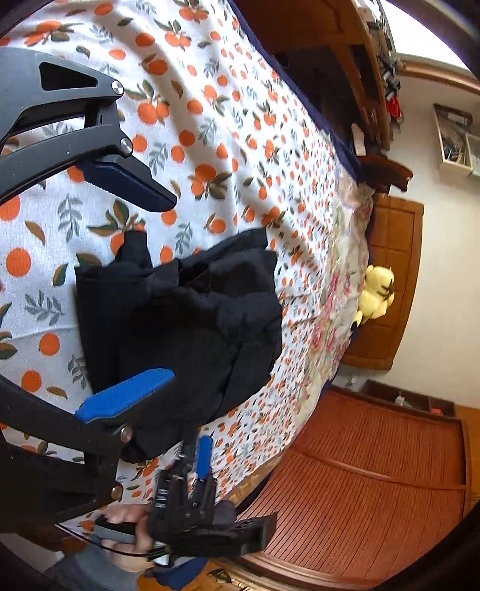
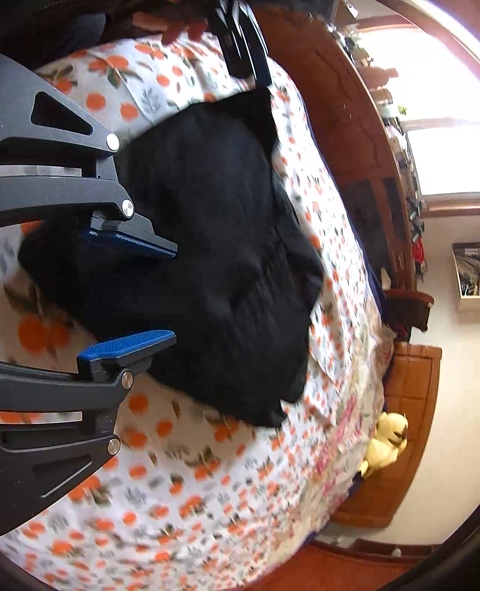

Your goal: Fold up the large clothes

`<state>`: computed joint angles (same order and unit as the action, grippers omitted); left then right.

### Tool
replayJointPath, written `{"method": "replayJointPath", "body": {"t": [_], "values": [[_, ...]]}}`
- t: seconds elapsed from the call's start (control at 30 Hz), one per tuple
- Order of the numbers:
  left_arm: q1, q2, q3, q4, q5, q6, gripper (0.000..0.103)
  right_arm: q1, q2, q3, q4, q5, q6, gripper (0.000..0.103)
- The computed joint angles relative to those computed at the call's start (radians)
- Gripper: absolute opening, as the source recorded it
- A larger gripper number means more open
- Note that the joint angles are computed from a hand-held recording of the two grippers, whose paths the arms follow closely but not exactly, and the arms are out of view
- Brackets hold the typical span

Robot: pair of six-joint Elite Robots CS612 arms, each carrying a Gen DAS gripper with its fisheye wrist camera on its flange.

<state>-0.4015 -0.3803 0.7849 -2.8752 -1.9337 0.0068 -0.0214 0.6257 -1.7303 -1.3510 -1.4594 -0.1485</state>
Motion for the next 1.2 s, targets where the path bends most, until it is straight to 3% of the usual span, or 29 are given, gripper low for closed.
{"method": "replayJointPath", "body": {"t": [0.1,0.27,0.43,0.5,0.63,0.73,1.2], "values": [[-0.002,-0.009,0.014,0.008,0.045,0.019,0.087,-0.01,-0.017,0.039,-0.048,-0.03,0.014,0.043],[-0.003,-0.013,0.026,0.026,0.074,0.053,0.087,-0.017,-0.057,0.143,-0.118,-0.084,0.064,0.052],[-0.007,-0.016,0.041,0.049,0.095,0.098,0.087,-0.026,-0.097,0.261,-0.104,-0.116,0.154,0.055],[-0.008,-0.014,0.04,0.061,0.1,0.11,0.087,-0.033,-0.104,0.292,-0.111,-0.096,0.184,0.057],[-0.01,-0.007,0.03,0.09,0.109,0.119,0.087,-0.05,-0.12,0.344,-0.122,-0.029,0.247,0.074],[-0.01,0.002,0.018,0.109,0.102,0.118,0.087,-0.053,-0.125,0.362,-0.137,-0.014,0.262,0.079],[-0.021,0.016,-0.002,0.145,0.127,0.118,0.087,-0.078,-0.172,0.484,-0.125,0.106,0.262,0.081]]}}
